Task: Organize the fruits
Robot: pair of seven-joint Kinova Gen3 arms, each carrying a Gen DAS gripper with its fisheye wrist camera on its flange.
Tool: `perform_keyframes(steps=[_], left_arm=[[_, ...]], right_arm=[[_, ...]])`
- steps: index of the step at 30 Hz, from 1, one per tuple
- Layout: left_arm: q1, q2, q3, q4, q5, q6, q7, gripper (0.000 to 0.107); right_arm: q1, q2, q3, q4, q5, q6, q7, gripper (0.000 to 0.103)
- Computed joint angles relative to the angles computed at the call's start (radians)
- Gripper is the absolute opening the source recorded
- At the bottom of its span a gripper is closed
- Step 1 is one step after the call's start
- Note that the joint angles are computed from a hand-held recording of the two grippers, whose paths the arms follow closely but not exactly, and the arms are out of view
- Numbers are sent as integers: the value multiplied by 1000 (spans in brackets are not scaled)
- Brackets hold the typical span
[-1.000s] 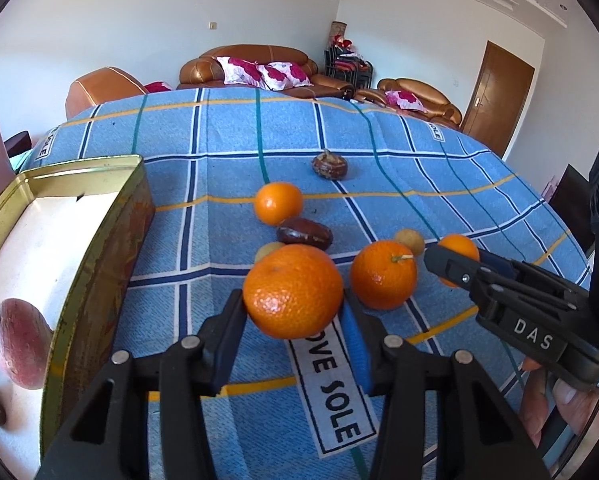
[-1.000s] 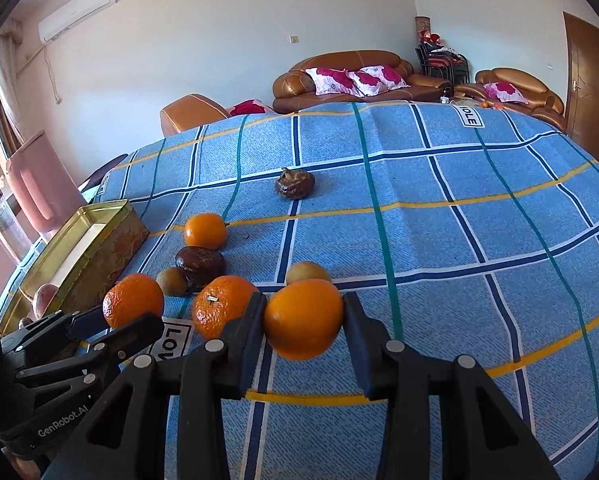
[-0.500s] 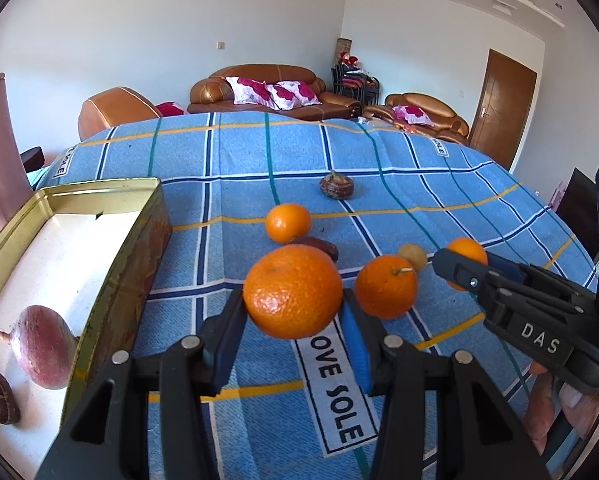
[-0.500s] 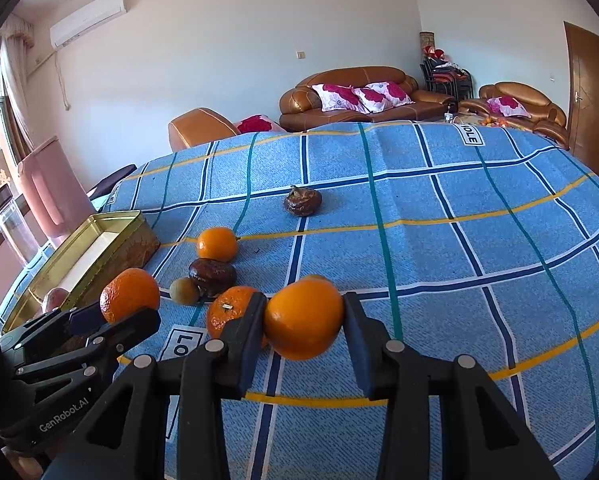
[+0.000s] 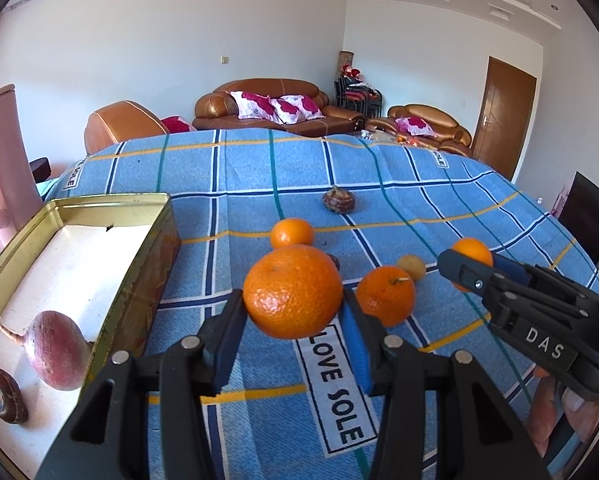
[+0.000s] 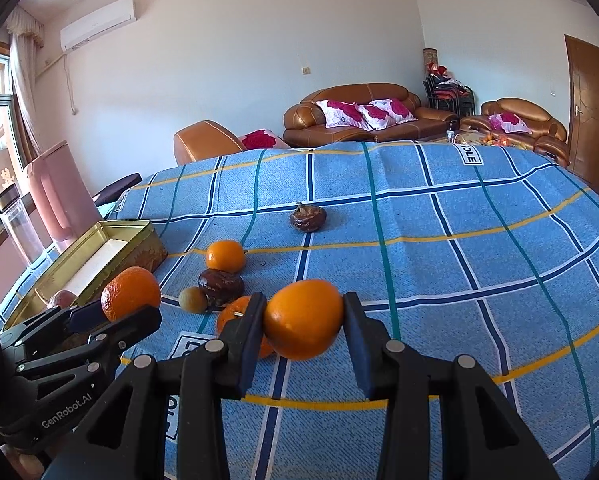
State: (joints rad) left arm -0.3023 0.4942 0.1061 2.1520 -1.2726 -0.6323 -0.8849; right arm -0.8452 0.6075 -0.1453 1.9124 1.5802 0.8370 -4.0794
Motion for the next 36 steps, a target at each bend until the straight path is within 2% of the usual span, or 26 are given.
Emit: perform_keyframes(steps=[14,23,36], left_arm=[[-17,-10,-5,62,135,-70,-161,48],[-28,-13,3,89,208,-96,-231,48],[-28,-17,-5,154,332,-180,-390,48]], right_arm=[[-45,12,-9,10,33,106,-22,41],[-55,14,-22,22,60,141,-38,41],[-96,33,-28,18,82,228,-26,41]])
